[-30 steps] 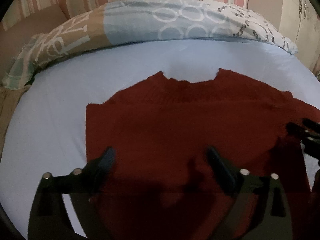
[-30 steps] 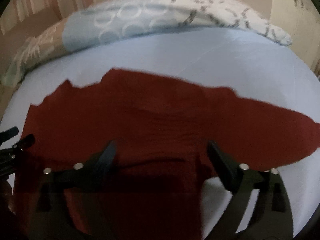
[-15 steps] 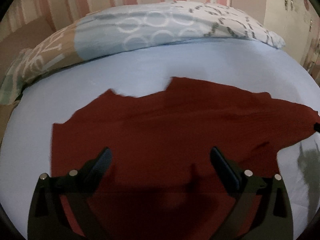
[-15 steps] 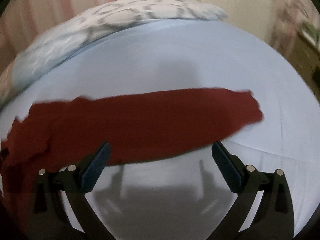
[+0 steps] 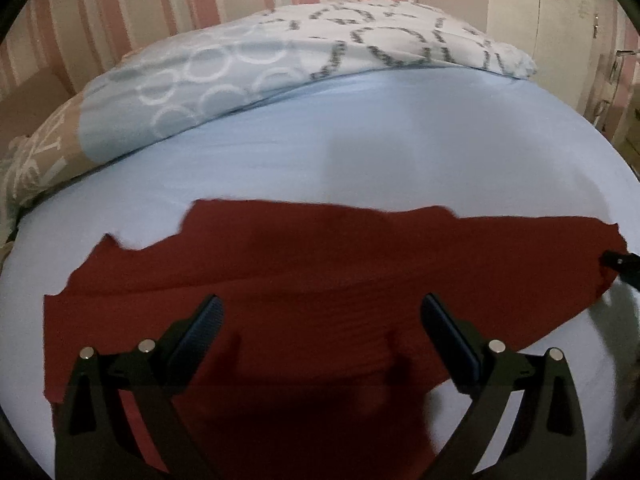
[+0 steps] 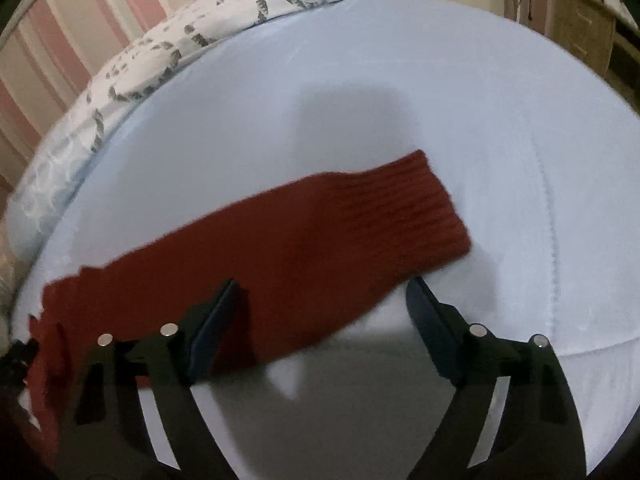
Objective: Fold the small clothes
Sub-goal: 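Move the right tool to the other sleeve and grasp its cuff, then lift the sleeve with the right tool and fold it across the body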
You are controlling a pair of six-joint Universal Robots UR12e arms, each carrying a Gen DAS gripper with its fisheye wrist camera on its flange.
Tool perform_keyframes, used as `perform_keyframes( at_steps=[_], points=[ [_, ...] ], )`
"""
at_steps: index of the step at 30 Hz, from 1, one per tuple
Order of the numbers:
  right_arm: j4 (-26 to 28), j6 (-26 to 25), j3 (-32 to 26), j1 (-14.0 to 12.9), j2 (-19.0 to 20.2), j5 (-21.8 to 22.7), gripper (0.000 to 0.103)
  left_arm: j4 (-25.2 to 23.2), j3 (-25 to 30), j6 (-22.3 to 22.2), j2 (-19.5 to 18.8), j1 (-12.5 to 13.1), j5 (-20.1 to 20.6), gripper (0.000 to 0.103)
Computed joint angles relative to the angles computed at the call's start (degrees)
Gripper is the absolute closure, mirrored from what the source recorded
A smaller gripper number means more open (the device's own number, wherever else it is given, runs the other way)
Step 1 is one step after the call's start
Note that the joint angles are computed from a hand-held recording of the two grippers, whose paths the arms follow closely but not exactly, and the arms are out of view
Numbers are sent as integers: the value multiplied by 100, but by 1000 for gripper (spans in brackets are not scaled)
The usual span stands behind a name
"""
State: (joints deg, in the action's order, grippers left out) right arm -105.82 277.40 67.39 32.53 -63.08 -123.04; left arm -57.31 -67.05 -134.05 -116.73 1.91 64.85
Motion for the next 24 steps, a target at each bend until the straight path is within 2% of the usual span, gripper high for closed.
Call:
perform_keyframes(
  at_steps=[4, 7, 9, 11, 13, 17, 19, 22, 24],
  points=[
    [-162, -101, 33, -49, 6, 65, 26, 3, -93, 24, 86, -121, -5, 4],
    [-78, -302, -21, -46, 36, -60, 68, -96, -80, -15, 111, -148, -48, 4],
    [106, -420, -184, 8, 110, -261, 76, -153, -80, -24, 128, -147, -79, 4],
    [456, -574, -503, 66, 258, -515, 94, -174, -80, 26, 141, -126, -97, 4],
    [929, -713, -944, 147, 459, -819, 94, -109, -87, 84, 148, -90, -101, 4],
    [1275, -1369, -1954, 321, 971, -1230, 94, -123, 0, 157, 109, 33, -183, 4],
    [1320, -1703, -2514, 374, 1275, -1298, 94, -149, 83, 287, 64, 130, -214, 4],
    [1113, -2165, -3374, 426, 1769, -1187, 94, -109, 211, 366, -19, 271, -216, 4],
    [1209, -2541, -4472, 454, 2388, -1059, 94, -206, 427, 326, -147, 408, -231, 4]
  ],
)
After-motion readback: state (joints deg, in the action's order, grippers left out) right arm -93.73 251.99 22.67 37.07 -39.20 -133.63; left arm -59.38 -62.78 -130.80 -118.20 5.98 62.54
